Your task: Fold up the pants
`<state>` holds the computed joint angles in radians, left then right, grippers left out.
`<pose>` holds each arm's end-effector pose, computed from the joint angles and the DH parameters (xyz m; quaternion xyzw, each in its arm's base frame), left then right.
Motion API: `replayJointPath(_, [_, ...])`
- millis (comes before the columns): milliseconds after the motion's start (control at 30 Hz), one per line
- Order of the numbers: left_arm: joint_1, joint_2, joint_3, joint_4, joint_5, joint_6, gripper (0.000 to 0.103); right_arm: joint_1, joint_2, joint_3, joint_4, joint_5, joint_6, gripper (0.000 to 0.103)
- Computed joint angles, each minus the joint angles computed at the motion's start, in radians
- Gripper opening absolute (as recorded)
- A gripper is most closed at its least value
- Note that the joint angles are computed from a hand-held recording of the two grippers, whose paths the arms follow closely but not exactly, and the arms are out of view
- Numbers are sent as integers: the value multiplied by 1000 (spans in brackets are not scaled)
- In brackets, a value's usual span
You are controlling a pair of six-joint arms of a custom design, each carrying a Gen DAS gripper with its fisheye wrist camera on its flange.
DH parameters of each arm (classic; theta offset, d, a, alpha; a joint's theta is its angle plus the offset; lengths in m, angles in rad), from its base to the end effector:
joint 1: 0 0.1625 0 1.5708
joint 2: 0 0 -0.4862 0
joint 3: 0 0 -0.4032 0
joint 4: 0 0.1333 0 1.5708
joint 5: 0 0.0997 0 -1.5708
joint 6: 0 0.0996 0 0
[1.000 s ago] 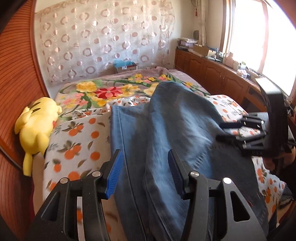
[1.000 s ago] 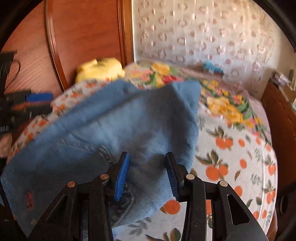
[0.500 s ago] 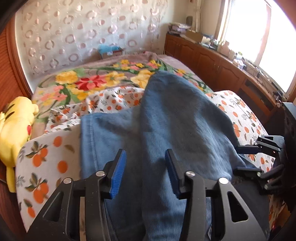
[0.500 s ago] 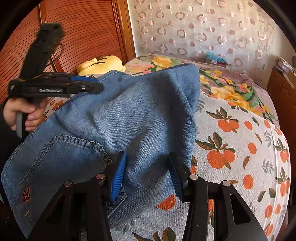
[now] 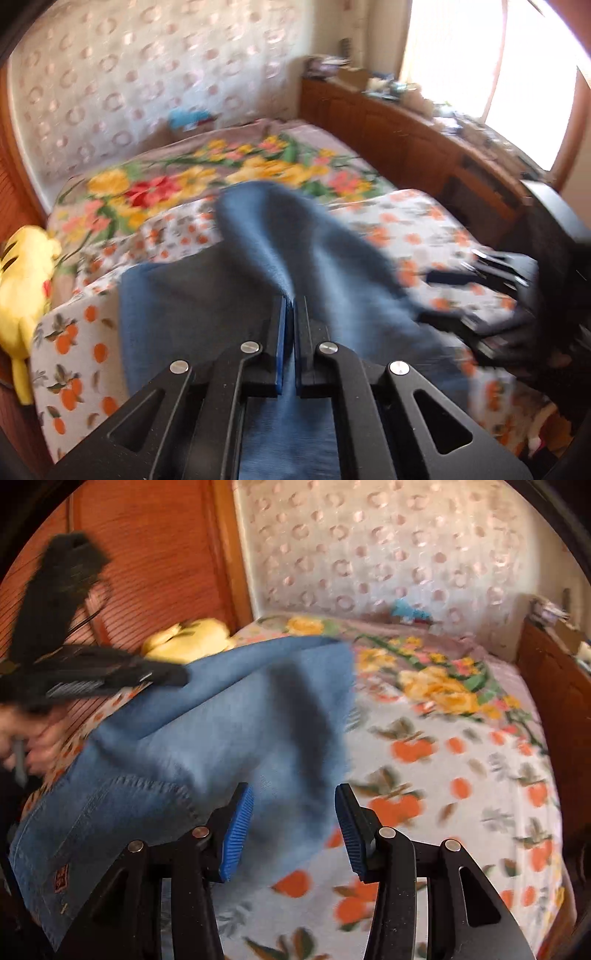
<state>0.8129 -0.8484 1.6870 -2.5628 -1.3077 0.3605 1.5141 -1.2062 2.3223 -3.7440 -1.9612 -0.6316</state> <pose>-0.3685 -0.6209 0.1476 0.5159 0.8432 -0.1003 0.1132 0.0681 -0.4843 0.2961 0.1464 -0.8401 0.4092 0.3246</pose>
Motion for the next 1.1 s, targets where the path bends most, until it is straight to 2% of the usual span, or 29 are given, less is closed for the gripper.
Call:
replayJointPath(67, [-23, -13, 28, 6, -26, 18, 4, -8, -18, 5, -36, -3, 18, 48])
replayJointPath(167, [-43, -14, 51, 15, -18, 21, 5, -21, -42, 2, -66, -4, 55, 48])
replayJointPath(400, [-15, -32, 44, 26, -46, -45, 13, -23, -25, -45, -56, 13, 49, 48])
replayJointPath(567, [-2, -66, 59, -18, -20, -48, 24, -24, 0, -120, 36, 52, 41, 48])
replayJointPath(733, [21, -86, 67, -85, 43, -49, 31, -15, 14, -173, 115, 99, 25, 48])
replayJointPath(800, [32, -87, 68, -102, 62, -47, 42, -3, 21, -189, 145, 110, 18, 48])
replayJointPath(867, [45, -87, 66, -113, 79, -46, 44, 11, 34, -205, 169, 110, 8, 48])
replayJointPath(900, [51, -88, 67, -116, 83, -43, 49, 16, 36, -210, 184, 111, 3, 48])
replayJointPath(1100, [77, -91, 72, -130, 92, -47, 50, 29, 77, -304, 339, 83, -10, 48])
